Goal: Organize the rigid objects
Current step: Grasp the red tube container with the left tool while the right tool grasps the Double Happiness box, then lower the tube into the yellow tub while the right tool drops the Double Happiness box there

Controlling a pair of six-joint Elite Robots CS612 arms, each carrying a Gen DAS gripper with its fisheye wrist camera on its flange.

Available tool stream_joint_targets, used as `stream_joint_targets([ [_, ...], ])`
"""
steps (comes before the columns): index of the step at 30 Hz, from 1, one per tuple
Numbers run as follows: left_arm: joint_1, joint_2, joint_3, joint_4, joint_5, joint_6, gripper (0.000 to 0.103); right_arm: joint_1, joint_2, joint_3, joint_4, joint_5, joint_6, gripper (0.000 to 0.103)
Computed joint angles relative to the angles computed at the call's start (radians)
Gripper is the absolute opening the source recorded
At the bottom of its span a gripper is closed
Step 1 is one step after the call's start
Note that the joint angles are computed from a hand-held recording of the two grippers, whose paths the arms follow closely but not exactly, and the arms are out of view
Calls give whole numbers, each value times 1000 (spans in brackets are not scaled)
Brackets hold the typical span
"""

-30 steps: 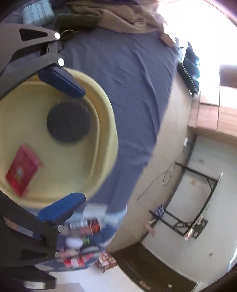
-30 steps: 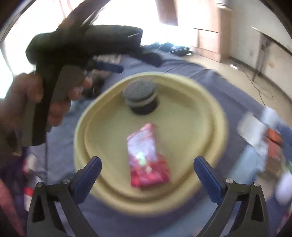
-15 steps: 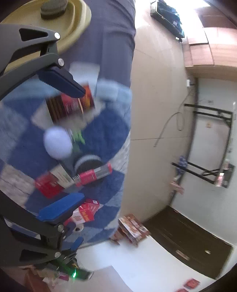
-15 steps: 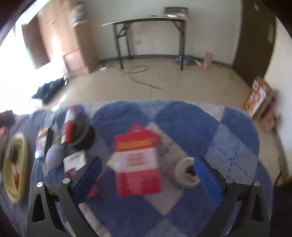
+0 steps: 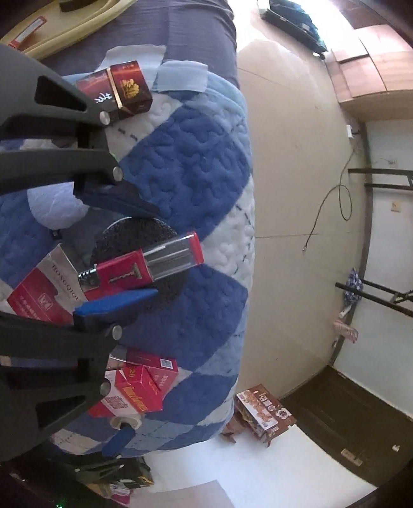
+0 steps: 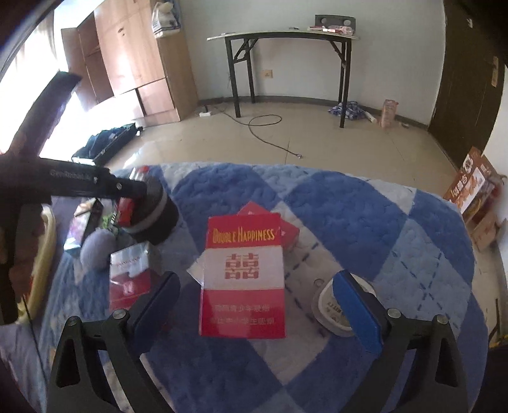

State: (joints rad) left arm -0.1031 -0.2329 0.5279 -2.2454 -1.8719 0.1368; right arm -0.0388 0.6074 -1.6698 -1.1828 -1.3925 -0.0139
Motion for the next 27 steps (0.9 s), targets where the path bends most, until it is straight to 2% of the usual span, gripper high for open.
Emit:
stream_joint_targets([
  [4, 6, 8, -23, 19, -17, 16, 33, 1, 2, 10, 2, -8, -18, 89],
  [5, 10, 12, -34, 29, -27, 19, 32, 4, 2, 12, -2, -14, -30, 83],
  [8, 19, 21, -51, 46, -56, 16, 29, 11, -3, 27, 12, -27, -56, 56],
  [12, 24, 13, -36, 41, -79, 33, 24, 11, 5, 25, -4, -3, -52, 55],
  [15, 30, 6, -29, 45, -114, 29, 23, 11, 10, 21, -19, 17, -59, 55],
  [19, 36, -16, 17, -11, -149, 31, 23, 5, 15, 5, -53, 49, -55, 55],
  [27, 38, -38, 52, -19, -174, 28, 23, -7, 12, -2, -40, 62, -18, 55],
])
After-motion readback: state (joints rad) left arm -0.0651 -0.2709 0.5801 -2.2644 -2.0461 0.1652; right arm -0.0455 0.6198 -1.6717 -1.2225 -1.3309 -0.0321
